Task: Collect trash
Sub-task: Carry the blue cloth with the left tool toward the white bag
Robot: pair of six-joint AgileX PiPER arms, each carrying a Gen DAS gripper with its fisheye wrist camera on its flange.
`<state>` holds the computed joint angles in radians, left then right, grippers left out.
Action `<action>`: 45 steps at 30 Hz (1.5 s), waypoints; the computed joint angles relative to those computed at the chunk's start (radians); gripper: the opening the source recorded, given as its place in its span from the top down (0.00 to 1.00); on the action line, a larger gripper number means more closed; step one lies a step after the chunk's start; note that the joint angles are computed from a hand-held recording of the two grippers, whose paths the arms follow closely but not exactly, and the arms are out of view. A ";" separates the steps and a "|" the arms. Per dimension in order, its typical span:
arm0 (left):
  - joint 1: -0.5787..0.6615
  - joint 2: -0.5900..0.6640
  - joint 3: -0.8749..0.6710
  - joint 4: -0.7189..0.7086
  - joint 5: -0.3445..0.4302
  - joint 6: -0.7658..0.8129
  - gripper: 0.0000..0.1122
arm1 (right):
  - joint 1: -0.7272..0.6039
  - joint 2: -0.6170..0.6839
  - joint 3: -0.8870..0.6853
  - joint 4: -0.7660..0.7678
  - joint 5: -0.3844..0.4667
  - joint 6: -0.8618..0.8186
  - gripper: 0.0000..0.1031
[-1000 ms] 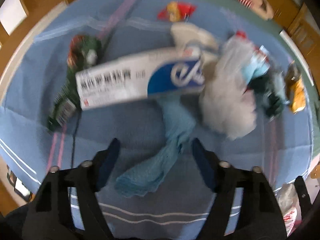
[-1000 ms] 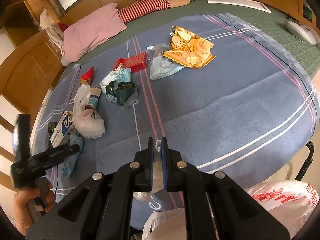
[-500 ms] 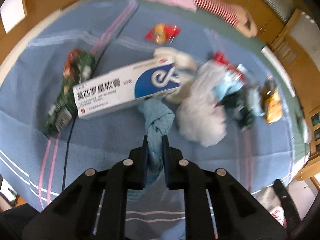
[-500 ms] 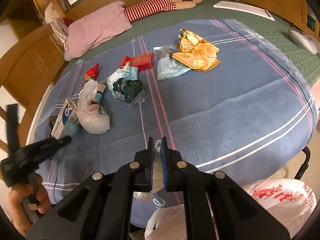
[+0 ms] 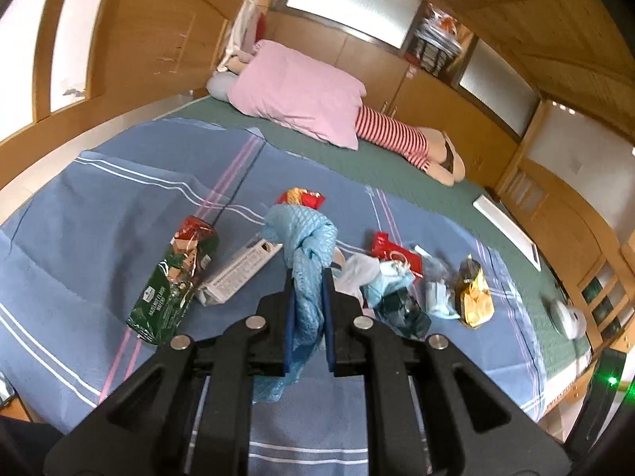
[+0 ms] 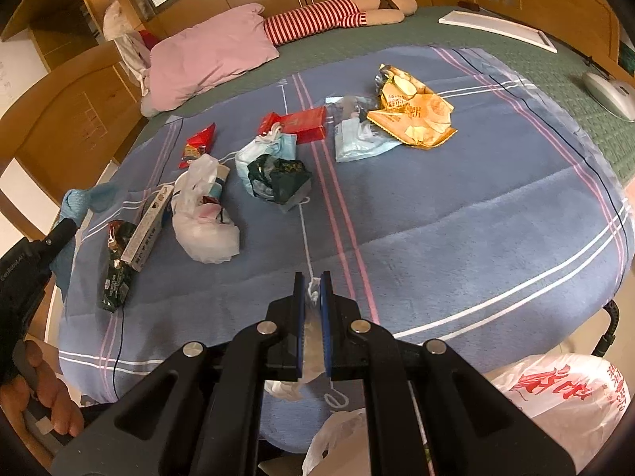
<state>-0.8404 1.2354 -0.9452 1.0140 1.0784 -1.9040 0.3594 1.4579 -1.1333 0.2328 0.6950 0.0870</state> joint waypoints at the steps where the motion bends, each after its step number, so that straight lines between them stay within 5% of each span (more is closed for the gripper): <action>1: -0.002 0.003 -0.001 0.008 0.007 -0.008 0.89 | 0.001 0.001 -0.002 -0.003 0.001 0.002 0.92; 16: -0.027 -0.003 0.024 0.055 0.028 -0.059 0.89 | 0.000 0.004 0.003 0.017 0.000 -0.014 0.92; 24: 0.011 -0.040 0.068 0.057 -0.166 -0.022 0.89 | 0.003 -0.004 0.010 0.036 -0.006 -0.035 0.92; 32: -0.026 -0.008 0.078 0.068 -0.271 -0.035 0.89 | -0.011 -0.026 0.002 0.051 -0.012 -0.049 0.92; 45: -0.031 0.003 0.084 0.070 -0.307 -0.050 0.89 | -0.009 -0.019 -0.007 0.056 -0.001 -0.056 0.92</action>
<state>-0.8713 1.2382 -0.8615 1.0843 0.7717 -1.9536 0.3501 1.4394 -1.1408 0.2888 0.6943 0.0307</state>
